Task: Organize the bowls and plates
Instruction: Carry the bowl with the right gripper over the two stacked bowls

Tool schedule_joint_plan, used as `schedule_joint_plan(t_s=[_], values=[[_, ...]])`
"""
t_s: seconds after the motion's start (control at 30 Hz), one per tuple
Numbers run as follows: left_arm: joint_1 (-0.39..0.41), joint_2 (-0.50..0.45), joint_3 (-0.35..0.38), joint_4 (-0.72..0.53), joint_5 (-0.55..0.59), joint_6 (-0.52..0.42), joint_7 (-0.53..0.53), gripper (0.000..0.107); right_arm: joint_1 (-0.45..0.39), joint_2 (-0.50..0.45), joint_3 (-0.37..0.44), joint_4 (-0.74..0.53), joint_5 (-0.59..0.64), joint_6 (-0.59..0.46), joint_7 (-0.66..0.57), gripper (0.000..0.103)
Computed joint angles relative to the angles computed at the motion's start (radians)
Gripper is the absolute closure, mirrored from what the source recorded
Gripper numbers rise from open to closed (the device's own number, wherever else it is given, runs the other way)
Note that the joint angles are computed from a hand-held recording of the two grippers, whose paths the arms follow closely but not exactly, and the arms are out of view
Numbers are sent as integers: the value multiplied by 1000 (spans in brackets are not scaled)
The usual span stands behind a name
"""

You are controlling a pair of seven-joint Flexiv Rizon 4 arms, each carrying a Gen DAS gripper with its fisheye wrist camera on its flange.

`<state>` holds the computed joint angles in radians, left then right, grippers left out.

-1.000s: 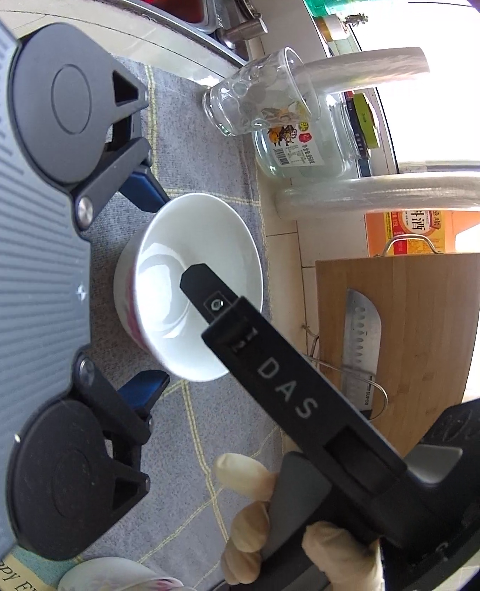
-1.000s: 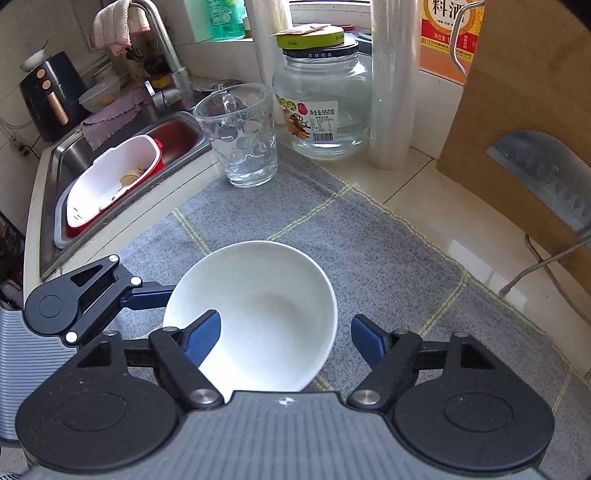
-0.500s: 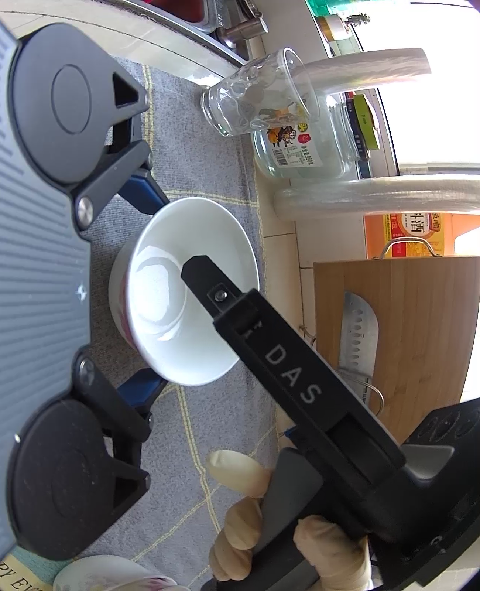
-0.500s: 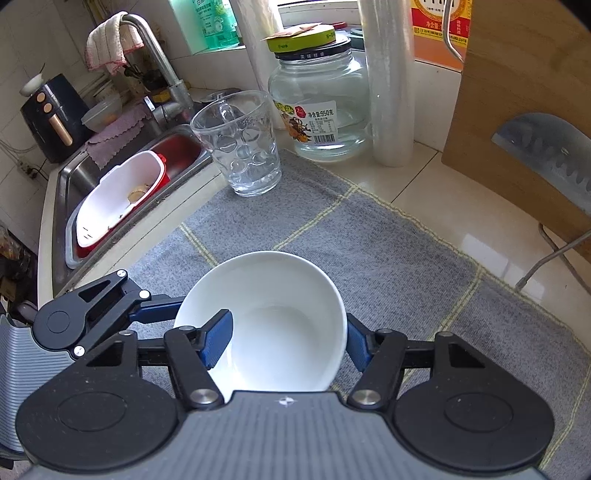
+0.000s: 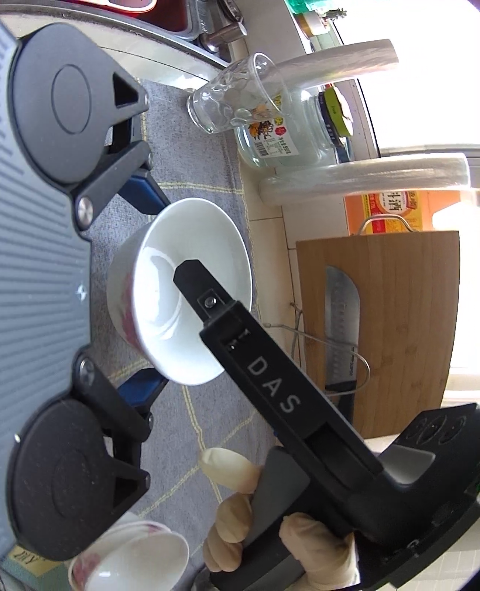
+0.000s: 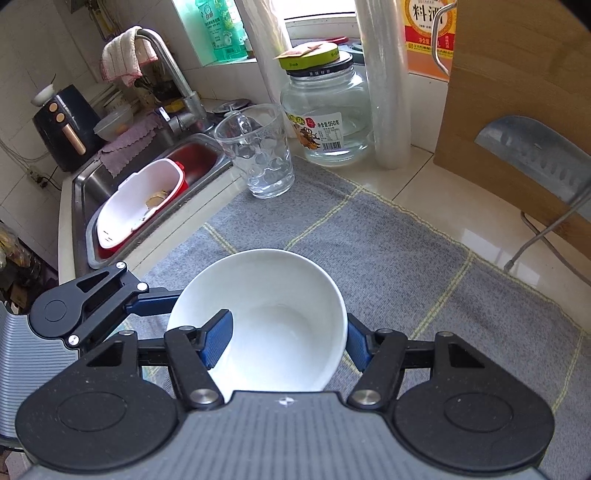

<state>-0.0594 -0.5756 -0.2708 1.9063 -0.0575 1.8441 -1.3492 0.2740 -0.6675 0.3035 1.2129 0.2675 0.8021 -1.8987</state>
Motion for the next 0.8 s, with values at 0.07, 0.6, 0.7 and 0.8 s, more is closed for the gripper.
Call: schedule_joint_plan(t_s=[0.07,0.6,0.7,0.8], values=[[2,20,-10,20,4,3,-6,17,-9,30,6,35,9,10,-11,33],[20,103,-90,123,68,31,-45,17,-70,251,8,283,112,94,-57,33],[17,109,-97,138,88,42,-52,17,-77,293,3,331,130,114,-66,33],[15,117,-114,143,102,39,-59,17,-83,340,-6,383,142,133,-69,33]])
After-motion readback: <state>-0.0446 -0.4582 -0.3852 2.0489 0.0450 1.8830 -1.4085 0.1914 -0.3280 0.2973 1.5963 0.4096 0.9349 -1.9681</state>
